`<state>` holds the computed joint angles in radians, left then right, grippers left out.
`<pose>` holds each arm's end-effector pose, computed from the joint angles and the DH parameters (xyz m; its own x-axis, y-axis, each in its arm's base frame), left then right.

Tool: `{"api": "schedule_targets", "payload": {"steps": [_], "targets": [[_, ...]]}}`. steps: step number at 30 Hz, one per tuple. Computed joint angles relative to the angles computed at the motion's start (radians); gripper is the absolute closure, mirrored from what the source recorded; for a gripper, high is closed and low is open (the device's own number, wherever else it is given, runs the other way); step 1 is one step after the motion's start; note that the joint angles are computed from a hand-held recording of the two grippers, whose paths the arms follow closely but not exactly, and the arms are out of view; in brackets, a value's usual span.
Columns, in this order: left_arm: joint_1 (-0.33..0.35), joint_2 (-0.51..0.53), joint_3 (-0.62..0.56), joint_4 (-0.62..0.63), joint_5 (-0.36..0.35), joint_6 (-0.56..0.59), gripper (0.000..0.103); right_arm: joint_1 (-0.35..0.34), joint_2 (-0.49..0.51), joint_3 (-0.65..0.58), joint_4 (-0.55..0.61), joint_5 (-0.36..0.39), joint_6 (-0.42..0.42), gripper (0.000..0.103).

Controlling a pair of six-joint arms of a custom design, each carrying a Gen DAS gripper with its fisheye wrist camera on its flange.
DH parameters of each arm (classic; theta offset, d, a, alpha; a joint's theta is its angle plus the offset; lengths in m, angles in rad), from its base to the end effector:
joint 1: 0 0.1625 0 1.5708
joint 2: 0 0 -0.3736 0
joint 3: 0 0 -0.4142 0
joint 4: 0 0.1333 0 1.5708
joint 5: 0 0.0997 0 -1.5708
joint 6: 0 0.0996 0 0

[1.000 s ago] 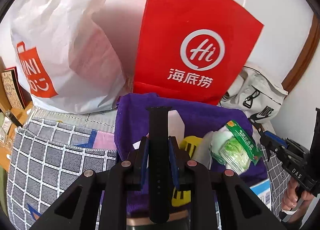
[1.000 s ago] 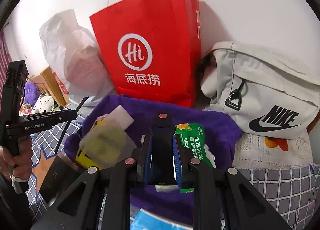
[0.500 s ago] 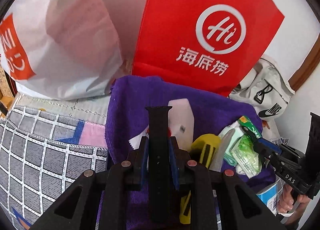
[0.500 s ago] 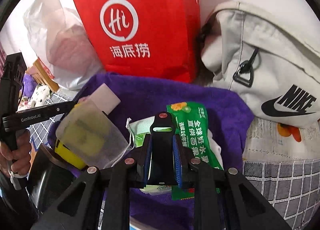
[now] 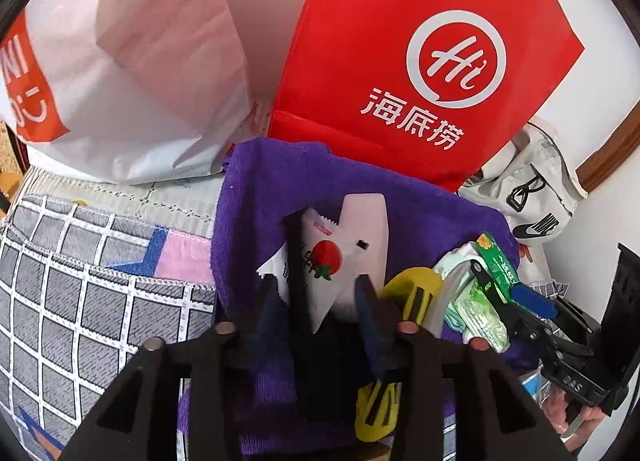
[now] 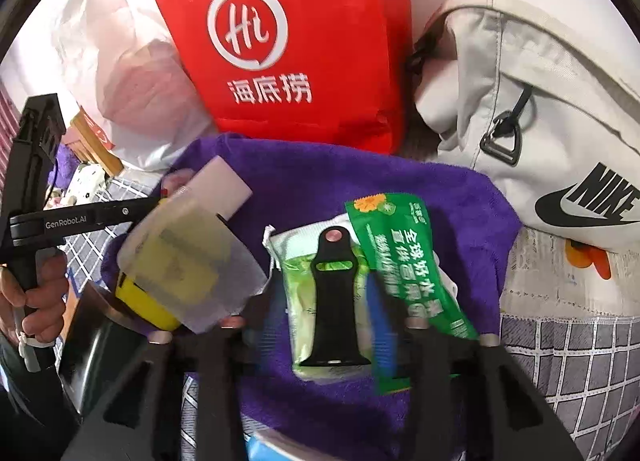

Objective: Organize soft objects

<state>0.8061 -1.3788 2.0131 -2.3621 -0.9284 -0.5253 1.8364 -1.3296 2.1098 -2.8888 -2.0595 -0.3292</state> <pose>-0.2179 -0.5058 0.2206 -0.8989 0.0637 -0.4336 0.2694 0.8607 -0.4320 0.2185 -0.4736 0.2095 -0.7931 -0.2676 0.5472 -0.5092 0.7843 -0.3544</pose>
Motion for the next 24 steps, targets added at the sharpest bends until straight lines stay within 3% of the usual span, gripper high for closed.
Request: {"api": "schedule_targets", "payload": {"steps": [2, 6, 11, 15, 21, 24], "targets": [[-0.01, -0.014, 0.005, 0.023, 0.004, -0.013, 0.062, 0.016, -0.009, 0.009, -0.018, -0.014, 0.004, 0.042], [-0.047, -0.053, 0.021, 0.085, 0.026, -0.046, 0.059, 0.051, -0.039, 0.026, -0.022, -0.035, 0.048, 0.039], [-0.127, -0.131, 0.06, 0.157, 0.063, -0.096, 0.049, 0.111, -0.097, 0.064, -0.02, -0.094, 0.121, 0.021], [-0.21, -0.201, 0.095, 0.25, 0.103, -0.16, 0.043, 0.159, -0.163, 0.107, 0.008, -0.134, 0.179, 0.02], [-0.348, -0.305, 0.147, 0.408, 0.133, -0.31, 0.036, 0.236, -0.285, 0.188, 0.094, -0.181, 0.332, 0.02], [-0.424, -0.353, 0.169, 0.503, 0.147, -0.392, 0.031, 0.303, -0.323, 0.225, 0.12, -0.256, 0.385, 0.02]]}}
